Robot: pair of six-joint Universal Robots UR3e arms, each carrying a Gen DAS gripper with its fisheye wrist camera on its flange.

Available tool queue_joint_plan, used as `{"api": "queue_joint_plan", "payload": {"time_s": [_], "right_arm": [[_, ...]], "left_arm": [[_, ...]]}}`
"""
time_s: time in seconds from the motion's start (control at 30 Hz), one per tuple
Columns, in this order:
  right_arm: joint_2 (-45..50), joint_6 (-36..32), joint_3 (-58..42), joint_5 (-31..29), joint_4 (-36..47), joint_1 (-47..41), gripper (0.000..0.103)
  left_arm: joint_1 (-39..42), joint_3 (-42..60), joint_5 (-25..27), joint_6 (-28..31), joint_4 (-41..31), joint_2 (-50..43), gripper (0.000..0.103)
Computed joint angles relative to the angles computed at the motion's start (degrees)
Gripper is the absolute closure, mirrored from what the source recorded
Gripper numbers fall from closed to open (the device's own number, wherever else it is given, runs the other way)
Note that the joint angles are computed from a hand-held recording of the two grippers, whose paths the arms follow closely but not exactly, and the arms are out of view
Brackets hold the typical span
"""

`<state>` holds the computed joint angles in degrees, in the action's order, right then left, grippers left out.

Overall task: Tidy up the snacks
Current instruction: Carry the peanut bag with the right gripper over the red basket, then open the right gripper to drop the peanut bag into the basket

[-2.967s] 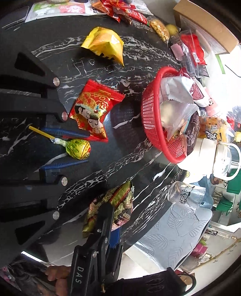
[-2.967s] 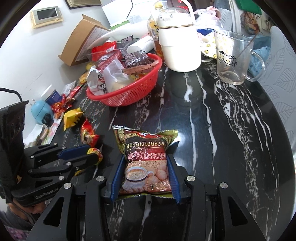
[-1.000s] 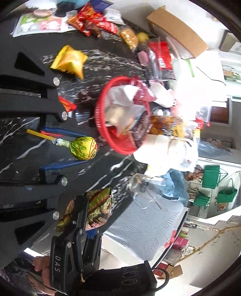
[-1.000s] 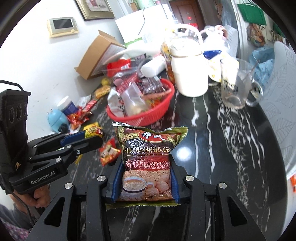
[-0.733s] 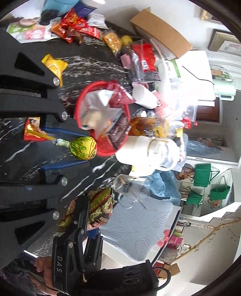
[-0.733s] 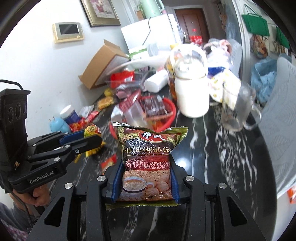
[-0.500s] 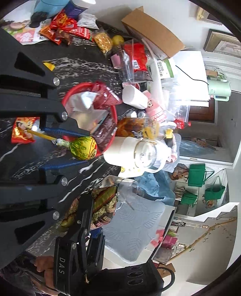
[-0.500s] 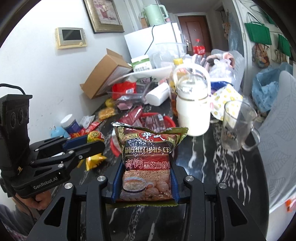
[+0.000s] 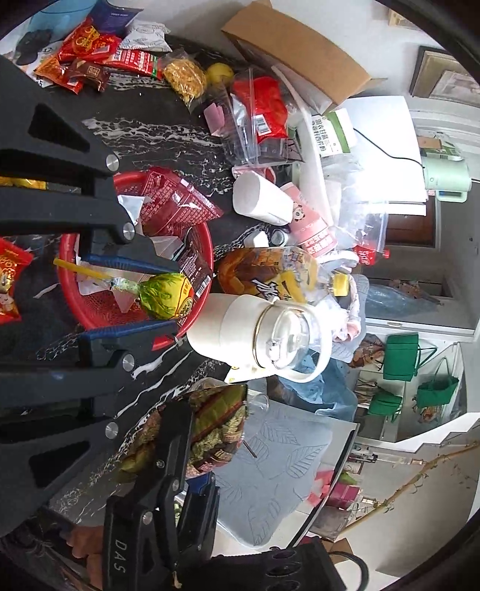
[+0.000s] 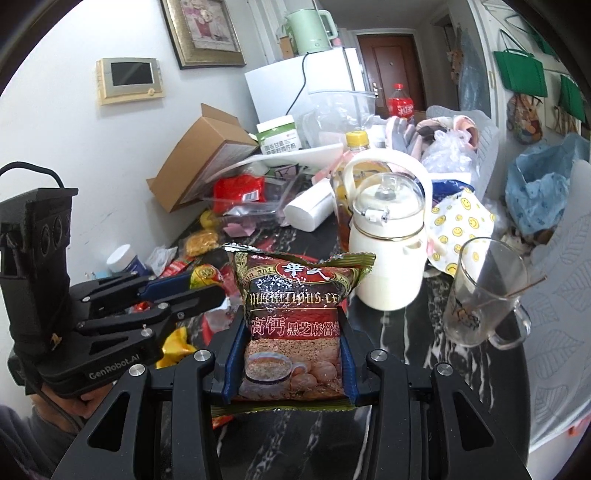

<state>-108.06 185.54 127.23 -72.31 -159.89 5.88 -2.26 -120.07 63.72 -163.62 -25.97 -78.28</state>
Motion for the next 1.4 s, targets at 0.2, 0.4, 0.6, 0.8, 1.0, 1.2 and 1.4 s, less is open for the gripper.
{"api": "queue_joint_plan", "payload": {"time_s": [0.2,0.4,0.6,0.8,1.0,1.2,1.4], "right_arm": [[5.7,-0.3,-1.8,0.3,-2.0,-0.9,0.061],[9.4,-0.4,-3.3,0.2,-2.2,-0.8,0.061],[10.0,-0.7,-3.6,0.2,-2.0,-0.7,0.061],[8.9,-0.7,-3.3,0.2,-1.7,-1.0,0.061],[8.6,-0.9,-3.5,-0.5,-1.6,-0.3,0.061],[9.0,-0.6,-3.8,-0.2,-2.4,0.0,0.061],[11.4,0.2,-5.9,-0.5,-3.8,1.8,0.061]], "left_arm": [[-2.2,3.6,2.7,-0.2,0.2,-8.8,0.079],[-3.1,5.0,3.0,1.6,-1.8,-12.2,0.079],[-4.4,7.3,3.9,3.4,-5.5,-13.7,0.079],[-4.8,9.1,5.0,4.1,-9.2,-12.9,0.071],[-4.2,8.0,5.9,2.7,-7.7,-11.5,0.064],[-0.5,5.6,3.5,2.4,-8.4,-6.6,0.064],[3.6,3.1,1.9,2.9,-10.0,-1.1,0.064]]}}
